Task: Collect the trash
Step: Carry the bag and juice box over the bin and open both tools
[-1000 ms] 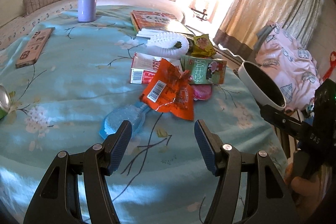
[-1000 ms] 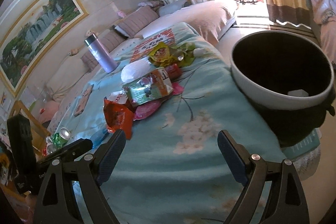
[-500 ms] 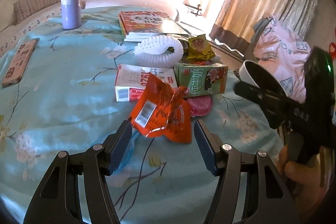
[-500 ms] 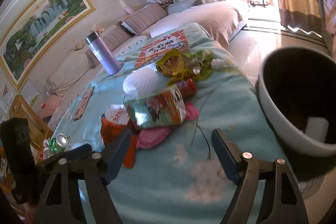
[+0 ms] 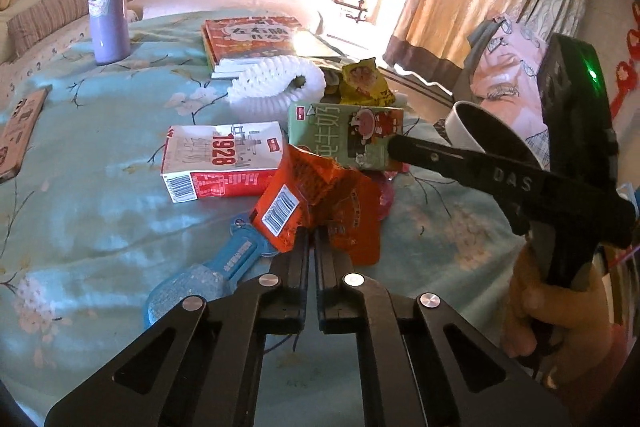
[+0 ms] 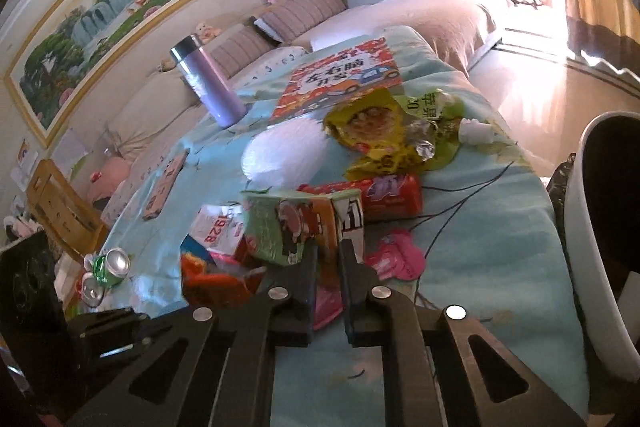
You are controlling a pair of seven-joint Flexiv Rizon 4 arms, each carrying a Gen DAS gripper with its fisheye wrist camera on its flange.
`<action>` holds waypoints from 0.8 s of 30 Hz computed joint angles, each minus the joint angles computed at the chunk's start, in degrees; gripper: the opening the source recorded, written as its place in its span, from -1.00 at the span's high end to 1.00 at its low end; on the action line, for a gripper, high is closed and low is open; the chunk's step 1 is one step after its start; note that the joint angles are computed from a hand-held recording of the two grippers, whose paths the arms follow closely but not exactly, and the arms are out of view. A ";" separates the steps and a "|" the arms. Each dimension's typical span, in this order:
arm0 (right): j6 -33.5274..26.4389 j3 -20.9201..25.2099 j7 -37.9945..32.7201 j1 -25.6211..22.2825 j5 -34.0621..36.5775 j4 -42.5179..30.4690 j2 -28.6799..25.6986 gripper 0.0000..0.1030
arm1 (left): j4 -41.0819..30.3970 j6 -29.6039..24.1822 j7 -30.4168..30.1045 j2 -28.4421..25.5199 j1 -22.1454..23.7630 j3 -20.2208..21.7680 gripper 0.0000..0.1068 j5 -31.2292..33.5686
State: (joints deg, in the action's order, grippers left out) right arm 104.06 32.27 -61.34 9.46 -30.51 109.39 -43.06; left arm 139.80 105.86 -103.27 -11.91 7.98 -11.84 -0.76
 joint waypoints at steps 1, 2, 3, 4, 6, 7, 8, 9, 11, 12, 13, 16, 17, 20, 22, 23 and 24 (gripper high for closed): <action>0.51 0.01 -0.08 -0.13 0.07 0.57 0.39 0.84 | 0.35 0.49 -0.07 0.37 -0.58 0.58 0.96 -0.12; 1.55 -0.68 -0.02 0.26 0.54 1.70 1.30 0.85 | 0.52 0.80 -0.18 0.62 -0.58 0.70 0.96 0.04; 1.93 -1.07 0.25 0.53 0.60 2.02 1.67 0.85 | 0.90 1.18 -0.30 1.05 -1.20 1.35 0.96 0.00; 2.49 -1.02 0.53 0.26 0.48 2.70 2.07 0.86 | 1.18 1.40 -0.64 1.38 -0.79 1.21 0.96 0.35; 3.38 -1.06 1.22 -0.20 -0.11 3.63 2.67 0.86 | 1.74 1.60 -1.51 2.20 0.03 0.78 0.96 1.11; 4.10 -1.57 1.62 0.03 -0.09 4.31 3.26 0.86 | 1.95 1.56 -1.93 2.55 0.39 0.64 0.96 1.49; 4.75 -1.70 2.08 -0.14 -0.39 4.94 3.65 0.86 | 2.20 1.53 -2.56 2.92 1.37 -0.07 0.96 2.10; 5.32 -2.24 2.55 0.10 -0.59 5.33 4.02 0.86 | 2.58 1.46 -3.68 3.43 3.67 -2.02 0.96 3.27; 7.22 -3.44 3.58 0.53 -0.62 6.77 5.12 0.87 | 2.93 1.33 -5.39 3.98 6.90 -4.85 0.96 5.06; 7.94 -3.86 4.21 0.52 -1.04 7.29 5.48 0.87 | 3.01 1.26 -5.99 4.22 7.81 -5.73 0.96 5.66; 8.80 -4.63 4.70 0.82 -1.22 7.97 6.04 0.87 | 2.94 1.20 -6.28 4.28 8.26 -6.12 0.96 6.08; 11.77 -7.65 6.09 2.36 -0.90 10.29 8.16 0.87 | 2.49 1.26 -6.72 4.32 7.36 -6.00 0.96 6.38; 12.69 -8.77 6.44 3.00 -0.57 11.15 8.98 0.87 | 2.20 1.25 -6.85 4.32 7.39 -6.45 0.96 6.63; 15.13 -12.19 6.86 5.00 1.05 13.56 11.21 0.87 | 1.03 1.13 -6.26 4.03 5.09 -5.45 0.96 6.38; 16.26 -13.82 7.08 5.72 1.80 14.77 12.16 0.87 | 0.20 1.00 -5.56 3.67 2.54 -4.01 0.96 5.56; 16.71 -14.56 7.15 6.00 2.30 15.38 12.62 0.87 | -0.51 0.94 -4.98 3.23 0.86 -3.08 0.96 5.04; 17.00 -14.95 7.39 6.00 2.37 15.76 12.86 0.87 | -0.95 0.88 -4.61 2.96 0.05 -2.80 0.96 4.70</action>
